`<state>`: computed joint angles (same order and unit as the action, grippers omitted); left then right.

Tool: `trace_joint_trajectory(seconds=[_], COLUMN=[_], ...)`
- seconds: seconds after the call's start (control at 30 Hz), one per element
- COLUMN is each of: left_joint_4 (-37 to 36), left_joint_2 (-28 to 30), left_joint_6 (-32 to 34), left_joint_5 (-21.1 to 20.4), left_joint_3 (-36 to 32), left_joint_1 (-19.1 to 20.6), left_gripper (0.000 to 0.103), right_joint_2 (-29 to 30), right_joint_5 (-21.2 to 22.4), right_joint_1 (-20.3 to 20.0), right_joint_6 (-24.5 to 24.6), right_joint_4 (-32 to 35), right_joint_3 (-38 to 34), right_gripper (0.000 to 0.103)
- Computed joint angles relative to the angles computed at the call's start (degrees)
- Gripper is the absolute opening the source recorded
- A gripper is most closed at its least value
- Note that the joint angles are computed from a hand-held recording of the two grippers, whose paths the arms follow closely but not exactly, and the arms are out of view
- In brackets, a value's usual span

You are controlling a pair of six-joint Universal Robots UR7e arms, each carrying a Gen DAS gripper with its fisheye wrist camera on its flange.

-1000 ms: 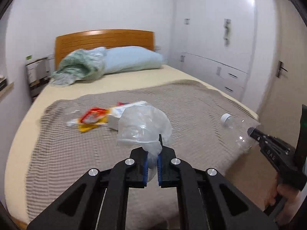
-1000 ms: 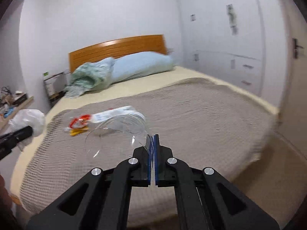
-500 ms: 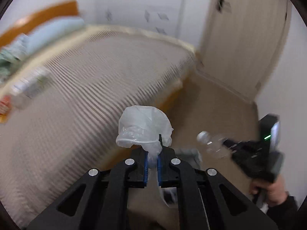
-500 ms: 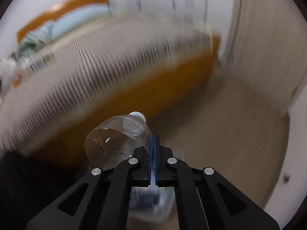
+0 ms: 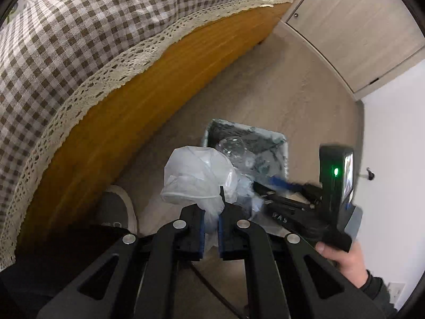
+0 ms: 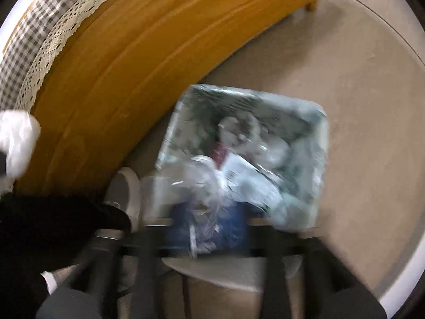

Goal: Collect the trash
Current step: 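Carry both items over the wastebasket and open both tools to drop them, then move both tools back over the bed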

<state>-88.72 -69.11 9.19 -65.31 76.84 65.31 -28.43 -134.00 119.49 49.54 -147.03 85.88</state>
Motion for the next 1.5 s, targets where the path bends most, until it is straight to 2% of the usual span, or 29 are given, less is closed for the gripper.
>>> trace_joint_trajectory(seconds=[0.1, 0.23, 0.33, 0.43, 0.6, 0.63, 0.67, 0.7, 0.73, 0.77, 0.83, 0.93, 1.17, 1.3, 1.37, 1.5], left_joint_4=[1.32, 1.76, 3.05, 3.56, 1.78, -1.04, -2.89, -4.68, -6.56, -7.39, -8.31, -4.94, -5.51, -4.84, -4.85, -7.46], left_joint_2=[0.0, -0.2, 0.56, 1.86, 4.79, 5.54, 5.98, 6.6, 7.76, 8.24, 8.66, 8.97, 6.64, 5.54, 4.61, 2.41], left_joint_6=[-1.36, 0.06, 1.0, 1.57, 4.08, 4.97, 5.9, 6.81, 7.3, 7.74, 8.05, 4.41, 4.66, 4.0, 4.15, 5.62], left_joint_5=[0.98, 1.45, 2.16, 2.32, 4.42, 5.58, 6.06, 7.31, 9.98, 10.4, 10.46, 10.31, 11.54, 11.96, 10.8, 10.36], left_joint_3=[1.27, 3.22, 4.03, 4.05, 5.58, 7.04, 7.82, 8.66, 9.74, 10.12, 10.52, 9.13, 10.07, 10.36, 9.91, 9.76], left_joint_1=[0.03, -0.72, -0.99, -1.16, -2.44, -2.83, -2.98, -3.17, -3.41, -3.16, -2.29, -1.65, -2.4, -2.63, -2.69, -3.33], left_gripper=[0.004, 0.004, 0.004, 0.004, 0.006, 0.006, 0.012, 0.045, 0.066, 0.082, 0.081, 0.081, 0.081, 0.081, 0.081, 0.081], right_joint_2=[-0.13, -4.07, -7.16, -9.74, -10.93, -11.21, -11.31, -11.41, -11.46, -11.62, -11.66, -11.59, -12.02, -12.18, -12.16, -11.87], right_joint_5=[-1.23, -1.58, -1.85, -1.36, -2.81, -3.25, -3.28, -3.25, -3.21, -3.28, -3.59, -3.01, -1.97, -2.65, -3.29, -6.11], right_joint_1=[0.08, 0.6, 1.18, 1.66, 2.43, 2.55, 2.45, 2.35, 2.32, 2.43, 2.81, 2.52, 2.78, 3.7, 4.23, 6.13], right_joint_6=[-0.42, 6.36, 12.88, 17.27, 20.39, 20.67, 20.54, 20.18, 19.93, 19.77, 18.73, 17.33, 17.66, 18.75, 19.23, 20.0], right_joint_4=[-1.06, -2.46, -1.63, -1.04, -0.58, -0.63, -0.89, -1.32, -1.12, -0.7, -0.55, -0.88, -0.29, 5.21, 7.73, 15.79], right_joint_3=[-0.06, 6.68, 12.14, 16.37, 18.6, 18.85, 18.95, 19.06, 18.85, 18.7, 18.45, 18.57, 18.47, 16.05, 14.52, 9.44], right_gripper=[0.069, 0.069, 0.069, 0.069, 0.069, 0.069, 0.069, 0.069, 0.069, 0.069, 0.069, 0.069, 0.069, 0.069, 0.069, 0.069])
